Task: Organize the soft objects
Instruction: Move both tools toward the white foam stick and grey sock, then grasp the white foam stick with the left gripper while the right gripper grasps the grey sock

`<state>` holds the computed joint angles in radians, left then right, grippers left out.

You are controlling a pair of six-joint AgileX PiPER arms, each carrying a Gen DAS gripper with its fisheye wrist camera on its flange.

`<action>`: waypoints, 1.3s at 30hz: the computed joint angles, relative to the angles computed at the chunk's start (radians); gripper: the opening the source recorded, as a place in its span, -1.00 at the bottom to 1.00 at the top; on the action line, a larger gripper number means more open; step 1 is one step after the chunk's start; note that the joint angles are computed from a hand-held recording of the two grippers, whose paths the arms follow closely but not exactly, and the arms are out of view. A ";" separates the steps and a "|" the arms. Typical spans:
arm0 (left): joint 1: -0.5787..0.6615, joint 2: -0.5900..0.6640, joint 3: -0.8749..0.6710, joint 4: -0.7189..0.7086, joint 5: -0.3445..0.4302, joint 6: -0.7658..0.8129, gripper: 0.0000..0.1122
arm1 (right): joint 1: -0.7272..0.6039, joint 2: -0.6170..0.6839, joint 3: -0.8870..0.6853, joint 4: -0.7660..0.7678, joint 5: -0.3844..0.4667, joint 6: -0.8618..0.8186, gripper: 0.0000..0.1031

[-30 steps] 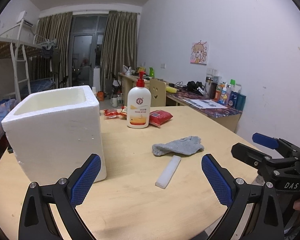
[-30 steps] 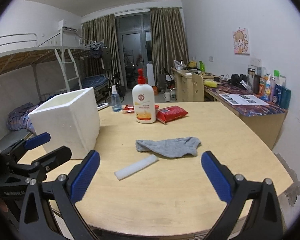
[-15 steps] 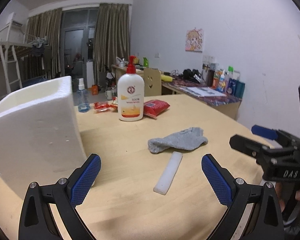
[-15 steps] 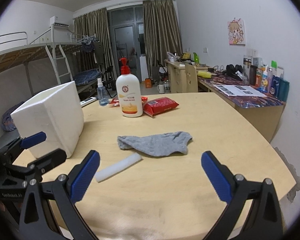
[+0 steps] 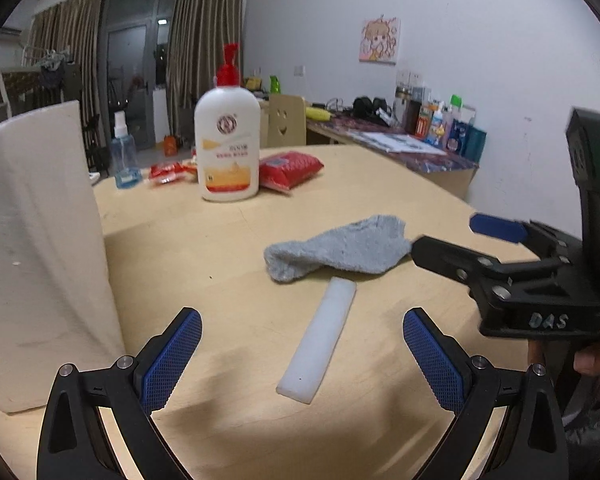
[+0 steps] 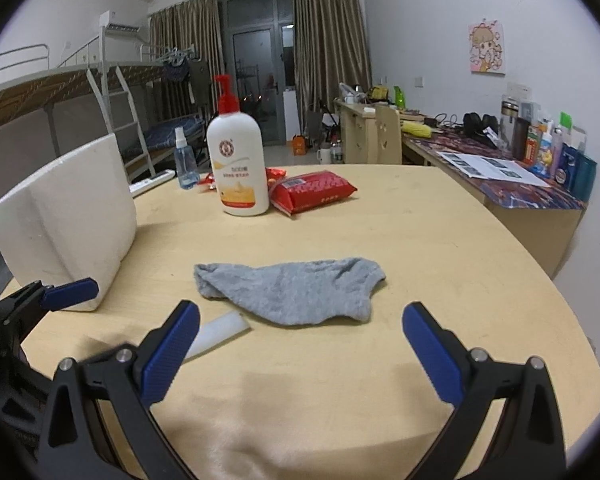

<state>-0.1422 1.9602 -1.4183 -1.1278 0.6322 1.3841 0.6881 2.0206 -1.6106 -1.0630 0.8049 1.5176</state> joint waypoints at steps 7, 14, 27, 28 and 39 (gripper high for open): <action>-0.031 0.034 -0.050 0.116 -0.017 -0.128 0.80 | -0.064 0.042 -0.073 0.114 -0.050 -0.168 0.99; -0.052 0.061 -0.104 0.237 -0.007 -0.255 0.80 | -0.114 0.046 -0.068 0.202 -0.117 -0.231 0.99; -0.084 0.121 -0.207 0.437 0.027 -0.483 0.79 | -0.155 0.125 -0.211 0.405 -0.033 -0.445 0.99; -0.085 0.117 -0.201 0.432 0.022 -0.477 0.79 | -0.155 0.134 -0.228 0.411 -0.017 -0.457 0.99; -0.108 0.135 -0.229 0.547 0.023 -0.567 0.45 | -0.163 0.179 -0.306 0.471 0.033 -0.545 0.99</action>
